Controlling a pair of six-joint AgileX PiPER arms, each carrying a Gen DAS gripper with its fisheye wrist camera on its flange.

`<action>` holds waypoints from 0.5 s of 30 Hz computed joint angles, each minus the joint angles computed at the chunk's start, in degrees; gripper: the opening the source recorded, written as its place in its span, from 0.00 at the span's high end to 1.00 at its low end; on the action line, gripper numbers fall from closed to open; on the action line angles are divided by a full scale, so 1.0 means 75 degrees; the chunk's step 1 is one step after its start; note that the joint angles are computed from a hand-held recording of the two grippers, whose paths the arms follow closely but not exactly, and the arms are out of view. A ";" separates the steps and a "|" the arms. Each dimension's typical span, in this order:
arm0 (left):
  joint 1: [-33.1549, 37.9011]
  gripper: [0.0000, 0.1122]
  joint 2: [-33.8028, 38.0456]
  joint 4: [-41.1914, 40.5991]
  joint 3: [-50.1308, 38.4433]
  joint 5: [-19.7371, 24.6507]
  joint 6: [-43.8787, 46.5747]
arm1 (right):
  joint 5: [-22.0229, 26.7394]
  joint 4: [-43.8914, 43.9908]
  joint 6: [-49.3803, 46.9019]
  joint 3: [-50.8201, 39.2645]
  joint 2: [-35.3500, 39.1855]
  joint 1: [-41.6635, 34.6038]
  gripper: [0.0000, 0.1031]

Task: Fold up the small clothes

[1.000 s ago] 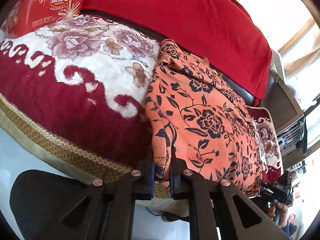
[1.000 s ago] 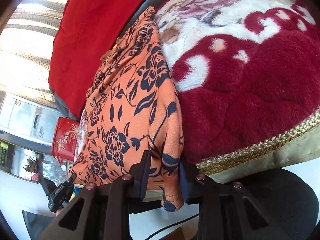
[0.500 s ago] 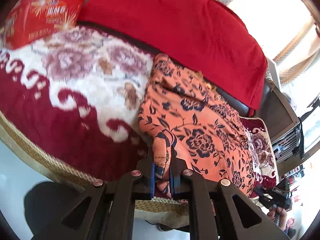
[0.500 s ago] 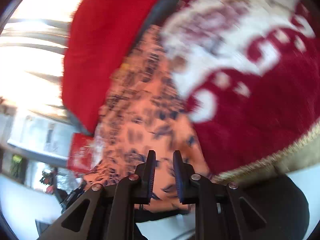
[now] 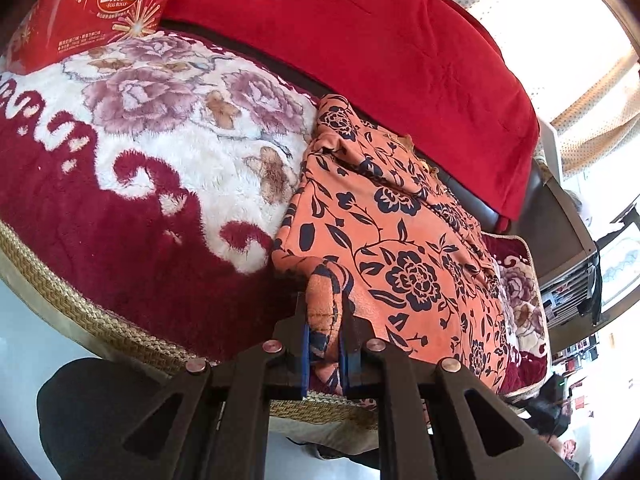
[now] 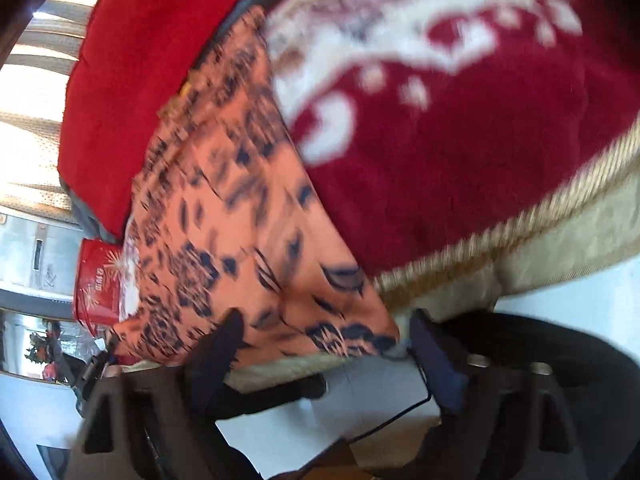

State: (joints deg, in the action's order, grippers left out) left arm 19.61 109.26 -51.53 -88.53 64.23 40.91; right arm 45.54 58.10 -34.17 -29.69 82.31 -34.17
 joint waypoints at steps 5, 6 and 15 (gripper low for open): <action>0.0066 0.90 0.0037 0.0000 0.0020 0.0044 -0.0049 | 0.0039 0.1316 -0.1337 0.0665 0.0323 -0.0157 0.95; 0.0080 0.90 0.0025 0.0009 0.0041 0.0042 -0.0046 | 0.0067 0.1433 -0.1433 0.0758 0.0087 -0.0182 0.95; 0.0079 0.90 -0.0293 0.0096 0.0437 -0.0187 0.0034 | 0.1486 0.2273 -0.2113 0.1188 -0.1230 -0.1386 0.95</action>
